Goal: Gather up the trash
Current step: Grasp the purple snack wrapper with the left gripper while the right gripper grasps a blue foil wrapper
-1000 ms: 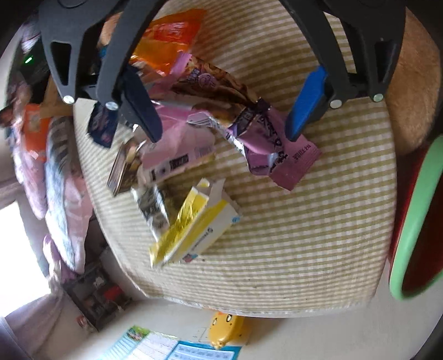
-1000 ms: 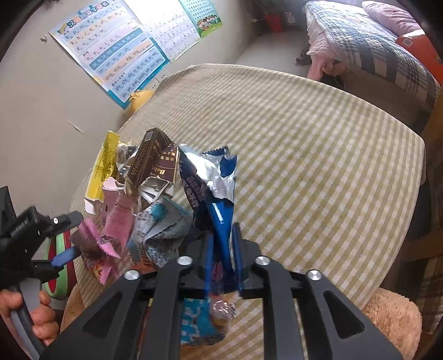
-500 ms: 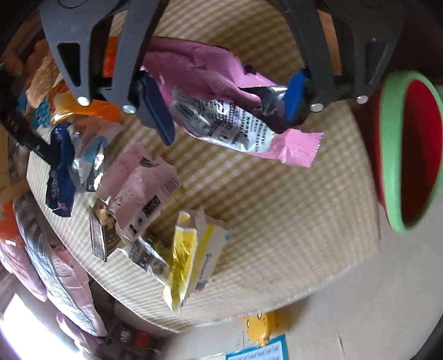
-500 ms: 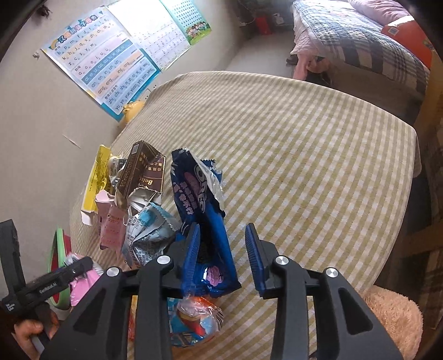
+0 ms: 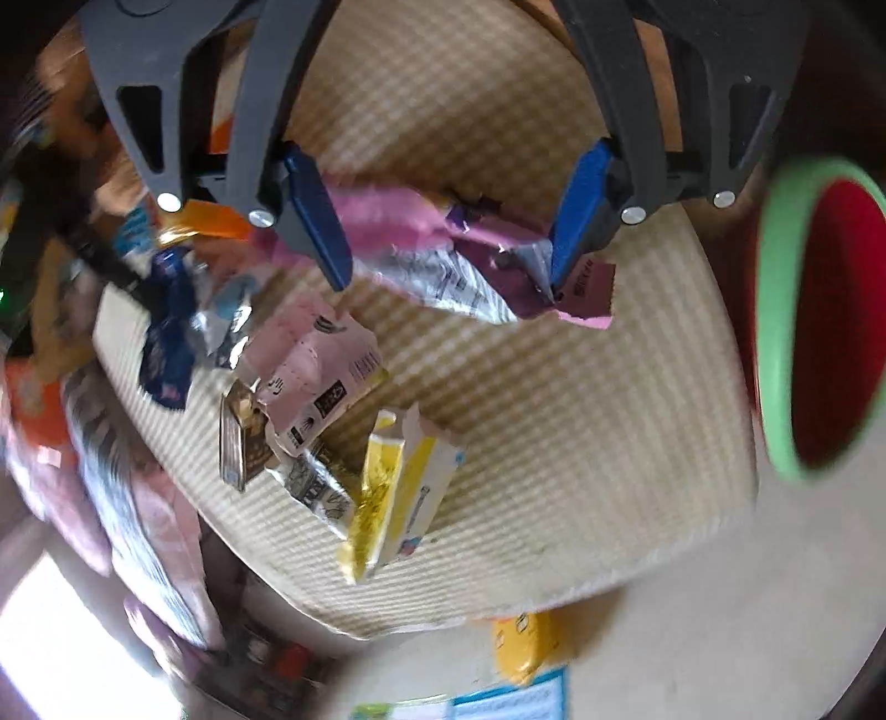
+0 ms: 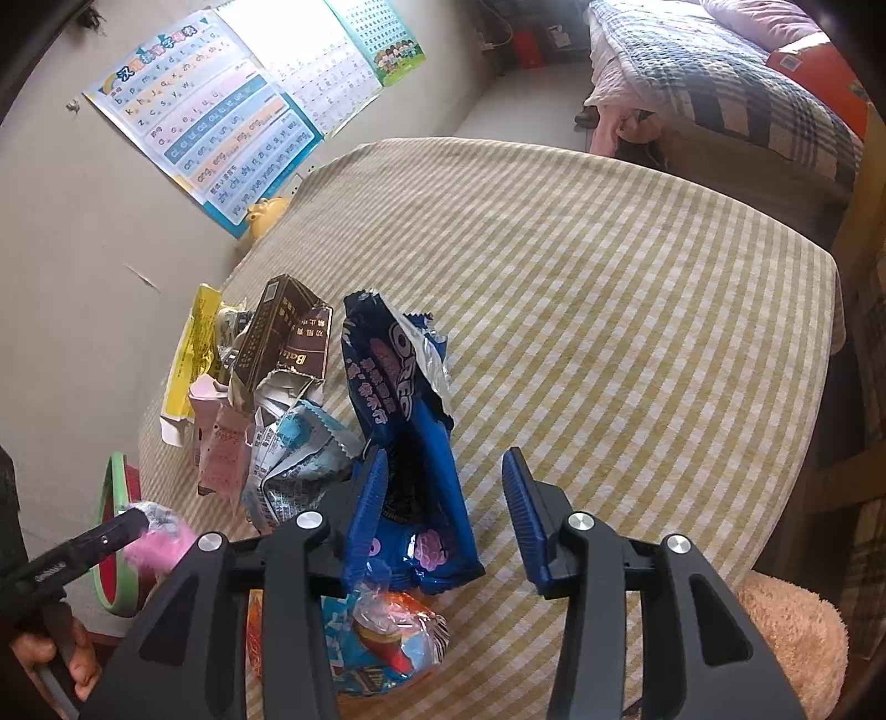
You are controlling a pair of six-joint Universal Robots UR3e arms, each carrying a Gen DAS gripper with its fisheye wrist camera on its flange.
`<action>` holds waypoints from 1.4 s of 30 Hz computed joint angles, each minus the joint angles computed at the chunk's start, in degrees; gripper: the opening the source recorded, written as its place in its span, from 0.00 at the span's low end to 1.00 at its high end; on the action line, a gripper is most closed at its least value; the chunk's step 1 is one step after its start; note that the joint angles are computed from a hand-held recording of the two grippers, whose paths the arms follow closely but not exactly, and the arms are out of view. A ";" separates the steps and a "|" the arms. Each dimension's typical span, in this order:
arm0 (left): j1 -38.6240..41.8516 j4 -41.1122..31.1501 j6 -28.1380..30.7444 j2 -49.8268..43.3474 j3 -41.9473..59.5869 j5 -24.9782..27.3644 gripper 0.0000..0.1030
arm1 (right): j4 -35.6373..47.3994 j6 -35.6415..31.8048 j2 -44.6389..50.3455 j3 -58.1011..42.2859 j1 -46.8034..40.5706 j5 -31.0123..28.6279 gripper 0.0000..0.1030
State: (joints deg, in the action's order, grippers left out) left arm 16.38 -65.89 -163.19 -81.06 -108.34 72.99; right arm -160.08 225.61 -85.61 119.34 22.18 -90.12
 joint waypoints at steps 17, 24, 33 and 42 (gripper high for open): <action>-1.27 -1.11 -7.61 -1.73 -0.85 -0.96 0.79 | -1.39 0.05 0.21 0.93 -0.57 1.18 0.45; -4.58 1.12 -0.97 -5.77 2.36 0.89 0.27 | -2.57 0.35 -0.39 2.43 -1.03 1.44 0.45; -2.10 -2.18 9.53 -6.52 7.25 -0.03 0.18 | -3.61 -0.17 -1.02 3.94 -1.75 2.23 0.45; -6.80 0.39 10.68 -10.54 11.77 4.51 0.58 | -3.83 0.09 -0.55 3.67 -1.68 2.18 0.45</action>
